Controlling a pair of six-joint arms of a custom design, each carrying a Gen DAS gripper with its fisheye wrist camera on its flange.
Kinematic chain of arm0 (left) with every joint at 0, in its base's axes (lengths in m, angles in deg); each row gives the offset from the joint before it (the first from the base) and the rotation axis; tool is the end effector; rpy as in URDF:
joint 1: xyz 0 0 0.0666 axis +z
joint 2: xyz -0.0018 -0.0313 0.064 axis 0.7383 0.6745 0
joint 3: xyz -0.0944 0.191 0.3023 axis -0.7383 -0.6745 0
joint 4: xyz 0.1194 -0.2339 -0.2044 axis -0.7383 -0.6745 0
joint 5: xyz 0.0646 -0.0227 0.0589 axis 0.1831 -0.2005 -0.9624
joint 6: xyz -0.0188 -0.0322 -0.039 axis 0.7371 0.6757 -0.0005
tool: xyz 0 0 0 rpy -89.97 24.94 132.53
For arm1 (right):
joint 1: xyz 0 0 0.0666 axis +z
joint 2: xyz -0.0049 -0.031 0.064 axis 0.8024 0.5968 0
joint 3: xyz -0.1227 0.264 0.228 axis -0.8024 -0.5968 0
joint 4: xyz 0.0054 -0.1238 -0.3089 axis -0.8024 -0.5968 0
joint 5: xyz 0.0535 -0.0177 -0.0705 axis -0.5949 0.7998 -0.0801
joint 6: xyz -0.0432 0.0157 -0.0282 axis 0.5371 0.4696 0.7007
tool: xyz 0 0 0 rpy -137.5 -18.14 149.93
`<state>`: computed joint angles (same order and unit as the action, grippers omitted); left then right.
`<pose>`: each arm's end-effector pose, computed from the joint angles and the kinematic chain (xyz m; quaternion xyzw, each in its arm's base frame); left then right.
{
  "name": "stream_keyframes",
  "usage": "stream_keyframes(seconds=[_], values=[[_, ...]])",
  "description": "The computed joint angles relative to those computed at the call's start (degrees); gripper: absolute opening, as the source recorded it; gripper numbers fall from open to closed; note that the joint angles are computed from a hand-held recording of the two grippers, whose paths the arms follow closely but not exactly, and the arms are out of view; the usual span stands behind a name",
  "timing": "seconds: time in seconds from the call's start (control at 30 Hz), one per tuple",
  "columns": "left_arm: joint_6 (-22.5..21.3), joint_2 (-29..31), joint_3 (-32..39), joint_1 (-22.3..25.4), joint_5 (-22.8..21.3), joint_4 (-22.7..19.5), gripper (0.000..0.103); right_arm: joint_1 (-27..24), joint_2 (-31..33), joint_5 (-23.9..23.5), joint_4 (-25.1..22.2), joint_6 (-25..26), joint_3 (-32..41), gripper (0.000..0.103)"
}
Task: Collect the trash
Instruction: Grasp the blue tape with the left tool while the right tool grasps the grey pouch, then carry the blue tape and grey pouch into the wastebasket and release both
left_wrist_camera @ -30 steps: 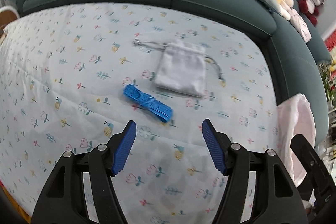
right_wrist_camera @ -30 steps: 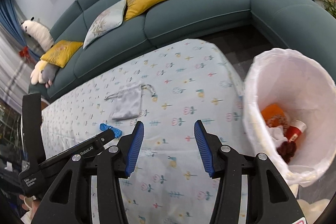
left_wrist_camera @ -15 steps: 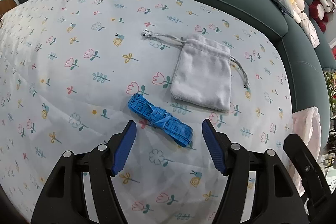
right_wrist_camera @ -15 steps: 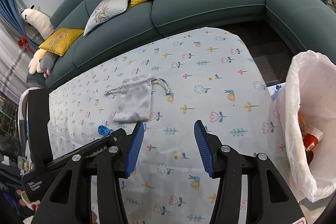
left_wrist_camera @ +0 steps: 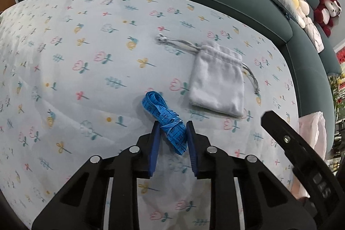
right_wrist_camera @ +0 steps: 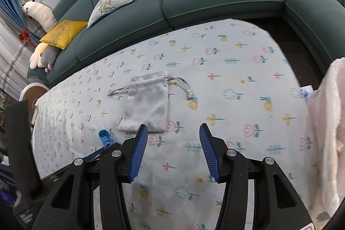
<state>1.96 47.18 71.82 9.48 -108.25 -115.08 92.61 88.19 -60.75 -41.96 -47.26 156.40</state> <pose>0.3592 -0.2681 0.3019 -0.3915 0.8969 -0.0364 0.2024 0.4753 0.3999 0.3102 -0.2360 0.9264 0.2351 0.1757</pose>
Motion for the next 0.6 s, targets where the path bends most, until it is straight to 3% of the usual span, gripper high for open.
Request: stream_keyframes(seconds=[0.33,0.47,0.6], values=[[1.46,-3.15,-3.5,0.83,0.34,-0.45,0.022,2.24,6.94,-0.84,-3.61,-0.51,8.51,0.049],[1.13,-3.28,-3.92,1.15,0.52,-0.04,0.022,2.99,7.74,0.17,-3.04,0.16,9.33,0.048],[0.73,-2.81,-3.25,1.03,0.28,-0.8,0.021,3.06,8.28,-0.69,-4.08,0.9,9.98,0.019]])
